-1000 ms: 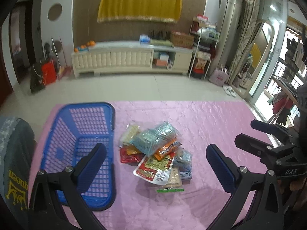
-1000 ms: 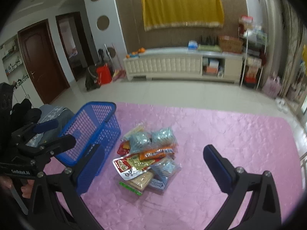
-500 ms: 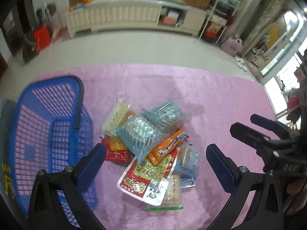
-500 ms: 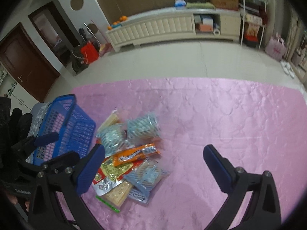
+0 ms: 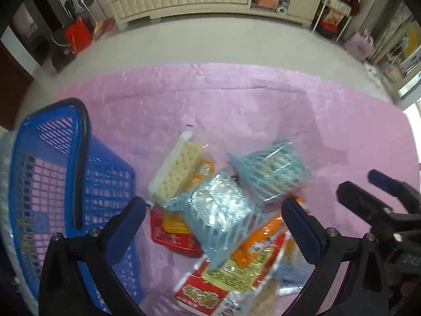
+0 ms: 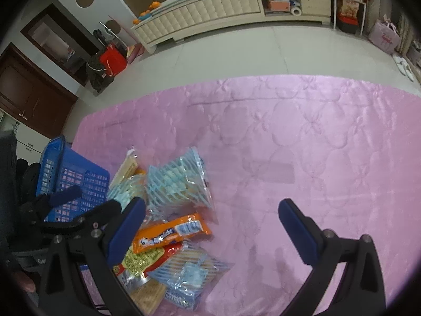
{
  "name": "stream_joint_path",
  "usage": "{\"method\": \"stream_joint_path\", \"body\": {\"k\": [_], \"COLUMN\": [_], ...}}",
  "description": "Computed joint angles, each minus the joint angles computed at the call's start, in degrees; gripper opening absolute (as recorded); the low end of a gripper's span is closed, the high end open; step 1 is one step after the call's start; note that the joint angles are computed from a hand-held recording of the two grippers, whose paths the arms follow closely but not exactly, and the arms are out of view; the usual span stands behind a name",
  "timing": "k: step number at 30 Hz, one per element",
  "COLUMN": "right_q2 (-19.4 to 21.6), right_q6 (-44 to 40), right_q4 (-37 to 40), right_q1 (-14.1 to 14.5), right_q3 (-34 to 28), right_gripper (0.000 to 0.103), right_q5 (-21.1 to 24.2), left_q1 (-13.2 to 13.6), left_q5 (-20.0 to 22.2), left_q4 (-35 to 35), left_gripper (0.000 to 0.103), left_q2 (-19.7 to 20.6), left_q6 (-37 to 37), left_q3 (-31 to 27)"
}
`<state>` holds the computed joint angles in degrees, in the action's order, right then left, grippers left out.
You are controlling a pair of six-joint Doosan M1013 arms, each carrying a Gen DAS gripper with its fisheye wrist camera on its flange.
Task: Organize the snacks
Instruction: 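Lower the left gripper onto the light-blue striped snack bag and close, then carry the striped bag with the left gripper into the blue basket and release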
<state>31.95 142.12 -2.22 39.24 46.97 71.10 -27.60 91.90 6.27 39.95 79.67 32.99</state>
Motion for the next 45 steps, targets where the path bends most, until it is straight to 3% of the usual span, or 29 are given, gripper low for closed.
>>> {"method": "stream_joint_path", "body": {"k": [2,4,14,16,22,28,36,40,45], "right_q2": [-0.7,-1.8,-2.8,-2.1,-0.2,0.8,0.8,1.5,4.6], "right_q6": [0.4,1.6,-0.4,-1.3,-4.2,-5.2,-4.2,-3.9,-5.3], "right_q4": [0.3,0.4,-0.5,-0.3,1.7,2.9,-0.3,-2.2,-4.1], "right_q1": [-0.1,-0.3,-0.8,-0.7,-0.7,-0.6,0.2,0.7,1.6], "right_q3": [1.5,3.3,5.3,4.3,2.1,0.8,-1.9,-4.9,-11.1], "right_gripper": [0.102,0.102,0.102,0.103,0.103,0.102,0.102,0.102,0.103], "right_q5": [-1.3,-3.0,-2.8,-2.1,-0.7,-0.1,3.4,5.8,10.0], "left_q1": [-0.4,-0.2,0.6,0.5,1.6,2.3,2.2,2.2,4.3], "left_q5": [-0.4,-0.3,1.7,0.8,7.9,4.7,-4.0,-13.0,-19.5], "left_q4": [0.7,-2.5,-4.3,-2.9,-4.6,-6.2,-8.5,-7.1,-7.9], "left_gripper": [0.100,0.088,0.085,0.072,0.067,0.058,0.057,0.057,0.057], "left_q2": [-0.1,-0.3,1.5,1.6,4.5,3.2,-3.2,-8.4,-14.3], "left_q6": [0.4,-0.1,-3.3,-3.4,-4.9,-4.2,0.1,3.2,6.0], "left_q3": [0.5,0.6,-0.3,0.0,-3.9,-1.3,5.4,11.1,16.2]}}
